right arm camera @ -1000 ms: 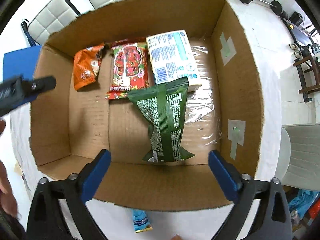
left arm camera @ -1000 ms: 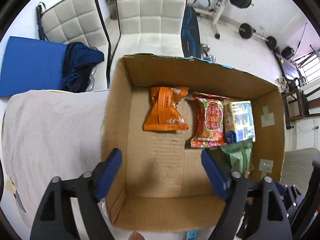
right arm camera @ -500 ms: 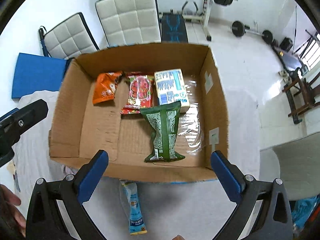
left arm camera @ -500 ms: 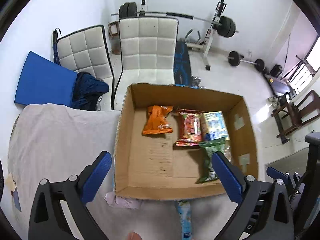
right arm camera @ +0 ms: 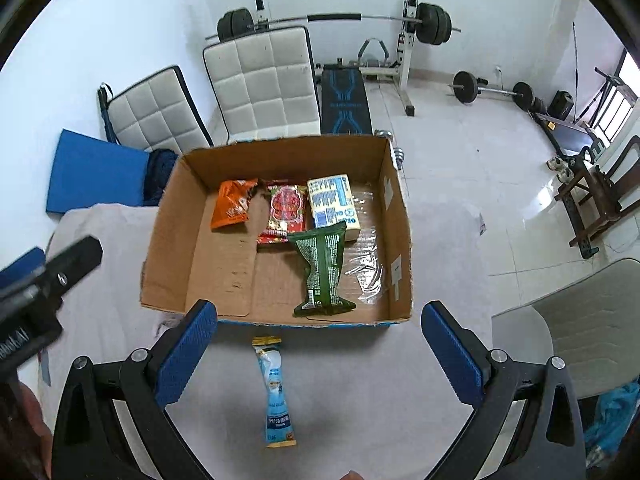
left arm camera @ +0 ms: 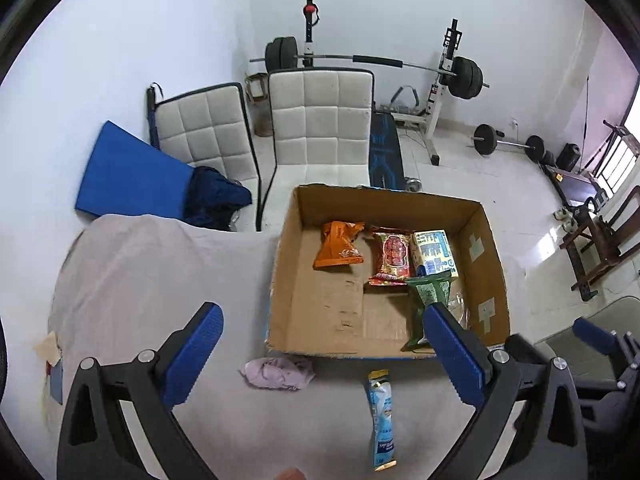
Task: Organize soft objects
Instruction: 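Grasp the lilac cloth with the left tool while the right grasps the blue tube snack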
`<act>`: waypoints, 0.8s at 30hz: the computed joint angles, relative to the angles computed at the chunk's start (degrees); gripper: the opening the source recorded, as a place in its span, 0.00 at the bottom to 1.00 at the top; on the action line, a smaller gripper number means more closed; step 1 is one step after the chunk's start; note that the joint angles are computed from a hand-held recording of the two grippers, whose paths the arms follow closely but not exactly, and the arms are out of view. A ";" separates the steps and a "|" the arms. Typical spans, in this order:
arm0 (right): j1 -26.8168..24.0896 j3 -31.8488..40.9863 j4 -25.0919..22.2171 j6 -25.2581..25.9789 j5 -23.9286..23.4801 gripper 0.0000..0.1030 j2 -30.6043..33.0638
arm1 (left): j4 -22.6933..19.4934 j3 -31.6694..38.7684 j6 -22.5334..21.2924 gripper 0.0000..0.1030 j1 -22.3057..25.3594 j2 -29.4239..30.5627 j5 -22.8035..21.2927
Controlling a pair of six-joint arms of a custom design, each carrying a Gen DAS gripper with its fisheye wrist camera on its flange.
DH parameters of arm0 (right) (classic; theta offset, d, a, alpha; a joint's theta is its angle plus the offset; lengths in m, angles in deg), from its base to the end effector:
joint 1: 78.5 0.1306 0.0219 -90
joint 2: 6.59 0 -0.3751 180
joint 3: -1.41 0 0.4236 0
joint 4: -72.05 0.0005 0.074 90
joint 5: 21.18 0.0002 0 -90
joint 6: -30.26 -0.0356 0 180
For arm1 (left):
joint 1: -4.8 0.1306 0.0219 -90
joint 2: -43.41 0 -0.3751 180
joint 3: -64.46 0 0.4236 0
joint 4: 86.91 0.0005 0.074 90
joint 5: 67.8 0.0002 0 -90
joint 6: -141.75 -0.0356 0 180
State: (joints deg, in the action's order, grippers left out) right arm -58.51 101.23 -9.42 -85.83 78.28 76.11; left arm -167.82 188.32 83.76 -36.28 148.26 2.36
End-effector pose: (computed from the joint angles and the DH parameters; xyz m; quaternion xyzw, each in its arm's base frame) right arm 0.4026 0.1397 0.5289 0.0700 0.9694 0.0126 0.2350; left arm 0.4365 -0.3652 0.5362 0.0339 0.9559 -0.0081 0.2916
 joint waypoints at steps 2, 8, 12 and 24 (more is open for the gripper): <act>0.74 0.07 -0.08 -0.37 0.78 1.00 -1.10 | 0.44 -1.64 1.10 1.00 -0.17 -1.61 0.43; 2.84 -1.84 -2.39 -1.44 0.40 1.00 -2.83 | -0.14 -9.90 5.03 1.00 -0.20 -6.52 1.09; 4.13 -9.38 -3.79 -3.11 -2.97 1.00 -3.27 | -2.61 -19.78 7.69 1.00 0.26 -8.35 4.91; 4.64 -29.14 -4.28 -7.83 -5.36 1.00 0.07 | -2.31 -35.27 6.23 1.00 0.50 -0.78 17.26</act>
